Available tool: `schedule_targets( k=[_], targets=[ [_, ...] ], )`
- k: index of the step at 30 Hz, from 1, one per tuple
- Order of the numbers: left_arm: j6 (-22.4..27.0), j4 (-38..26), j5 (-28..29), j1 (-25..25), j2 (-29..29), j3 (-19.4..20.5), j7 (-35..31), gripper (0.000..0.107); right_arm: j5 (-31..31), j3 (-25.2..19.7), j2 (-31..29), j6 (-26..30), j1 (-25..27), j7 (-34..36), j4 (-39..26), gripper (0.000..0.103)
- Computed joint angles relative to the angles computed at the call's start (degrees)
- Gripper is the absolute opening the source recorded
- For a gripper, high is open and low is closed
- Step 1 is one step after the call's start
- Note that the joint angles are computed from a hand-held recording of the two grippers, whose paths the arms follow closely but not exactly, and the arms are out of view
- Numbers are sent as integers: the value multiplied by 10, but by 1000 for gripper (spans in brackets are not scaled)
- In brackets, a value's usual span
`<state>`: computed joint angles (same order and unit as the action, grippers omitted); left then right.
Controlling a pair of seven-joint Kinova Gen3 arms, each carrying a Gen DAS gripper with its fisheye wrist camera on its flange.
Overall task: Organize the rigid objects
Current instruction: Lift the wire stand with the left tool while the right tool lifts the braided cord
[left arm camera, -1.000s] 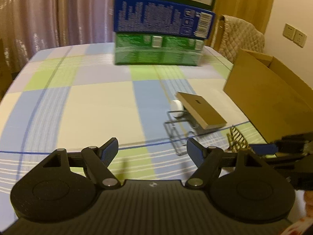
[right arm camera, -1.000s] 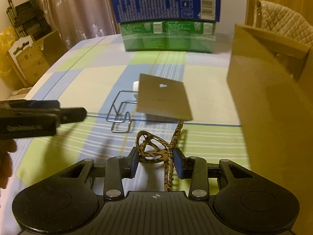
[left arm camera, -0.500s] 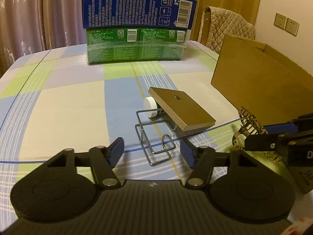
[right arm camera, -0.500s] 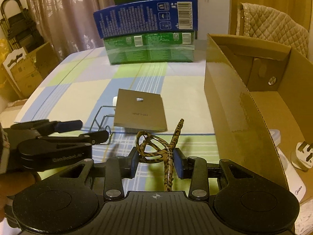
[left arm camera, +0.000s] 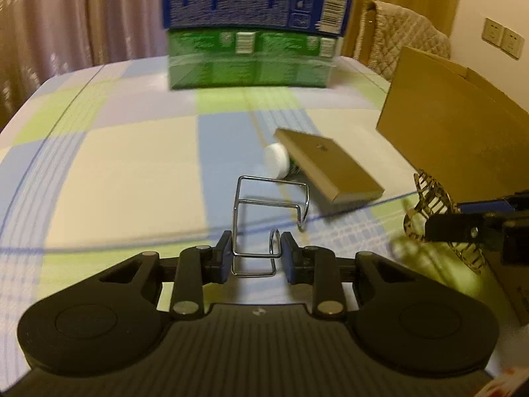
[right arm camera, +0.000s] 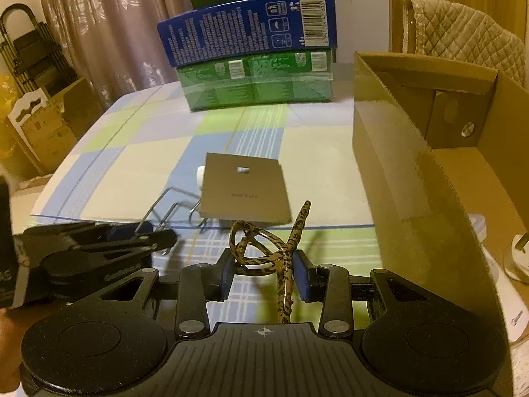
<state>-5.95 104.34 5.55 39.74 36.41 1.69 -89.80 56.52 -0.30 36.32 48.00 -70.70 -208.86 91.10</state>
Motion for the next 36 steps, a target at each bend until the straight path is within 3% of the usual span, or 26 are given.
schedule_targets(
  k=[7,14,17,21,24,28,30,36],
  targets=[
    [3,84,14,22,-62,-26,8,25,-2,-5,-4,-4,-13,-9,-3,34],
    [-17,109,59,136,-70,-138,-42,32,4,-6,-9,2,-25,-29,-4,34],
    [-22,106,60,116,-67,-114,-51,33,4,-7,-9,3,-23,-34,-3,34],
    [-14,100,82,130,-60,-129,-67,33,4,-9,-9,-2,-19,-32,-5,34],
    [-14,98,89,117,-58,-119,-64,33,9,-8,-8,-7,-19,-33,-5,34],
    [0,88,85,102,-55,-107,-63,32,9,-8,-8,-10,-19,-30,-7,34],
    [10,84,80,97,-55,-103,-58,26,6,-8,-6,-12,-17,-27,-10,34],
    [19,87,60,80,-67,-89,-35,26,5,-5,0,-29,-20,-10,-21,34]
  ],
)
